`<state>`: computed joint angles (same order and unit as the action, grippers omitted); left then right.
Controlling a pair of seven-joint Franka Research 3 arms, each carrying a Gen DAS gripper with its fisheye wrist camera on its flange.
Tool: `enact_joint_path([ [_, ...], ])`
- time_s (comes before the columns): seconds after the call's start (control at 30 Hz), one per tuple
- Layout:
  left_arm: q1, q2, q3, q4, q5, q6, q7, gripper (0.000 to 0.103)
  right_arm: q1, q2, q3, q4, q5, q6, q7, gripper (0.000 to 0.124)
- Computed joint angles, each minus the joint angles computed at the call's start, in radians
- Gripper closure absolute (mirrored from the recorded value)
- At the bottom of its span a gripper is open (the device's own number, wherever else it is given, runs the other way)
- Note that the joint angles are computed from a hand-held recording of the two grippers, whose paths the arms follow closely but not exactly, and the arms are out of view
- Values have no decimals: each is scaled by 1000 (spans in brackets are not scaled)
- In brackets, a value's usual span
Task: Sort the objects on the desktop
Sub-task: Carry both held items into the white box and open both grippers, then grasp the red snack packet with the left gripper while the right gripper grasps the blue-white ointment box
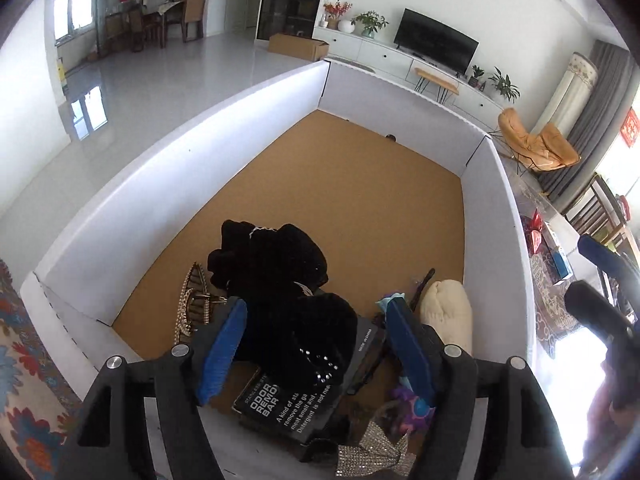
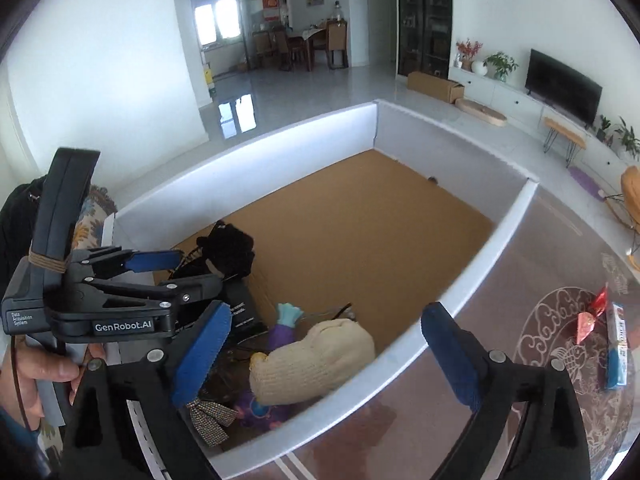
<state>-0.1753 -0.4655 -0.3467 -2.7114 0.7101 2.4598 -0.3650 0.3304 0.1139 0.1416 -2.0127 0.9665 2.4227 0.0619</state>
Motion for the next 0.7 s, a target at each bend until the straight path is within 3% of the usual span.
enact_joint_path([
  [0.07,2,20,-34,37,35,-21,-16,32,-40,-16,-18,-12,149,42,-120,21],
  [0.13,-7,57,-64,92,82,-49,-23,32,-66,13,-40,-6,205,122,-194,21],
  [0.2,-22,112,-78,162,140,-61,-9,31,-92,80,-61,18,168,211,-202,21],
  [0.3,-53,223,-78,273,247,-8,5,31,-130,216,-116,85,-11,305,-77,21],
  [0.33,-61,272,-65,322,277,29,29,30,-143,267,-147,134,-82,300,-7,21],
  [0.4,-86,386,-48,420,322,95,68,17,-174,333,-179,186,-142,305,76,21],
  [0.47,-113,517,-28,538,331,130,127,15,-219,370,-186,223,-165,300,120,21],
  [0.57,-157,714,0,720,291,117,251,15,-303,392,-147,268,-148,238,146,21],
  [0.7,-194,938,42,950,183,15,421,15,-341,392,-113,283,-200,192,220,21],
])
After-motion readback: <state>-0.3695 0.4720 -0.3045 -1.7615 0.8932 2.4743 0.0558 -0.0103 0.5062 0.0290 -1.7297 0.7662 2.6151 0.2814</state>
